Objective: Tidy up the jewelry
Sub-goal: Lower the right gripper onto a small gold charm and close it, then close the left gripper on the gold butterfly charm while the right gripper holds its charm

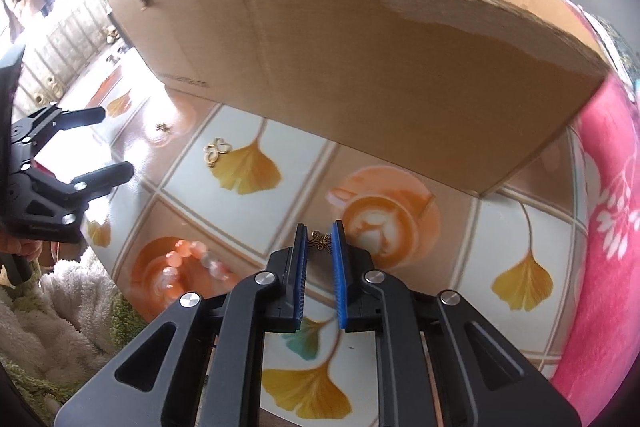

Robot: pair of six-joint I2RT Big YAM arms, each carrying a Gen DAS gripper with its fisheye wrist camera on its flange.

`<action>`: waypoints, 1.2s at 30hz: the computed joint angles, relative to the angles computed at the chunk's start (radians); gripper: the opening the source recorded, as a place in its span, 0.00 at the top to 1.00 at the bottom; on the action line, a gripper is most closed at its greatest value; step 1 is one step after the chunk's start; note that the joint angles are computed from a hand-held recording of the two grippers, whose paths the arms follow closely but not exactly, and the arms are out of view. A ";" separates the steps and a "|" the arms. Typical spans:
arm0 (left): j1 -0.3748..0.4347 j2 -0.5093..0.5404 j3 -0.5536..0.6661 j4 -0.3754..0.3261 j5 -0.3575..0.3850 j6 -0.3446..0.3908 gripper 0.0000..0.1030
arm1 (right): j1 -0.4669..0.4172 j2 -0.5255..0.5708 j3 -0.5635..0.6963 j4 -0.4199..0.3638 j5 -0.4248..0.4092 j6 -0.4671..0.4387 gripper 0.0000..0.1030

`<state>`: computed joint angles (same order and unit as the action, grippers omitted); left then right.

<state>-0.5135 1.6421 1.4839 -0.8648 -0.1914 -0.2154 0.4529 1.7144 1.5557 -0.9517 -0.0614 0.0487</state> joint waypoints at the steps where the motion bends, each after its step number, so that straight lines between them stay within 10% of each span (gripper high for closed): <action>1: -0.003 -0.008 -0.004 0.028 0.015 0.008 0.08 | -0.003 -0.002 -0.003 0.003 -0.001 0.007 0.88; 5: -0.018 0.005 0.022 0.076 0.089 0.040 0.10 | -0.006 -0.010 -0.022 0.029 -0.004 0.022 0.88; 18: -0.042 0.159 0.190 -0.006 0.188 0.155 0.68 | -0.036 -0.053 -0.086 0.085 -0.047 0.010 0.88; 36: -0.065 0.192 0.221 -0.027 0.151 0.177 0.87 | -0.104 -0.094 -0.149 0.128 -0.128 -0.009 0.88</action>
